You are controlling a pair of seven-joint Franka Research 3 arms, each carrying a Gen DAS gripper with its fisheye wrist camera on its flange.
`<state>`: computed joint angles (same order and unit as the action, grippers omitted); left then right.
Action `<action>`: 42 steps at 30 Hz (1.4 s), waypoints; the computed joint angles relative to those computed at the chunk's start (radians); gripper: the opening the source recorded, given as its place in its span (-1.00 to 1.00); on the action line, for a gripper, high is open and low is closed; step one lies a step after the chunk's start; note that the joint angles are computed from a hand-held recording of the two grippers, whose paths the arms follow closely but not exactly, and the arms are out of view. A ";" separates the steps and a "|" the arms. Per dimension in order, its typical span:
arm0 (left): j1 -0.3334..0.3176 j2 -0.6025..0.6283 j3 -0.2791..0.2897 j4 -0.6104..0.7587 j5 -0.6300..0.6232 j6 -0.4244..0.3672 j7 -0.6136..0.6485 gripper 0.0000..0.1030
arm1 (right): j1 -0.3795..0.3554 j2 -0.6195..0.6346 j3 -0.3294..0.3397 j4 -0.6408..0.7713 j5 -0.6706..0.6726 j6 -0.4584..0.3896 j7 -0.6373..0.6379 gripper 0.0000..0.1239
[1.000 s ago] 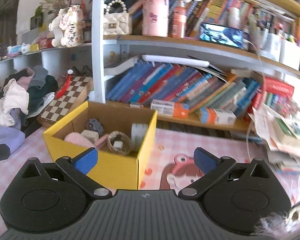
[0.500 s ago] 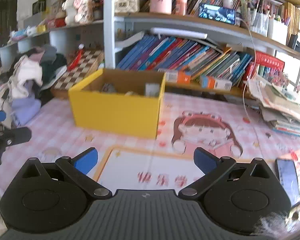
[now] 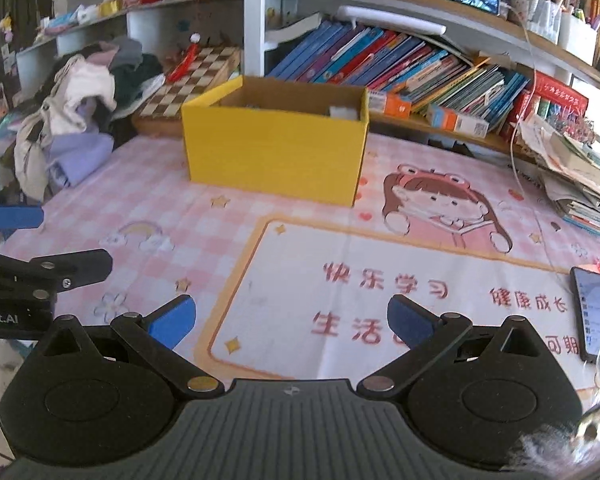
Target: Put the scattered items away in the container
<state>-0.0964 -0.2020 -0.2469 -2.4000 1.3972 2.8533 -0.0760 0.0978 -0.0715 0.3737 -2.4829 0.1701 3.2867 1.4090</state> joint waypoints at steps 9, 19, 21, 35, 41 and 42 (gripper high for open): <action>0.013 -0.019 0.003 -0.024 0.000 0.028 -0.010 0.91 | -0.093 -0.011 0.081 -0.011 -0.100 -0.017 0.099 0.66; 0.020 -0.028 0.003 -0.043 -0.091 0.023 0.091 0.98 | -0.138 -0.012 0.116 -0.005 -0.178 -0.039 0.161 0.66; 0.024 -0.029 0.002 -0.047 -0.099 0.030 0.103 0.98 | -0.164 -0.014 0.138 -0.004 -0.220 -0.046 0.197 0.66; 0.048 -0.035 -0.006 -0.065 -0.170 0.061 0.167 1.00 | -0.239 -0.016 0.179 0.009 -0.466 -0.066 0.419 0.66; 0.055 -0.036 -0.015 -0.065 -0.179 0.061 0.173 1.00 | -0.210 -0.011 0.135 0.015 -0.548 -0.069 0.486 0.66; 0.055 -0.035 -0.018 -0.064 -0.182 0.057 0.171 1.00 | -0.203 -0.010 0.127 0.017 -0.561 -0.070 0.497 0.66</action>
<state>-0.0418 -0.2371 -0.2651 -2.4636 1.2157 2.9107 0.0948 -0.1054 -0.0818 0.5002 -2.4662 -0.3912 3.2170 1.9058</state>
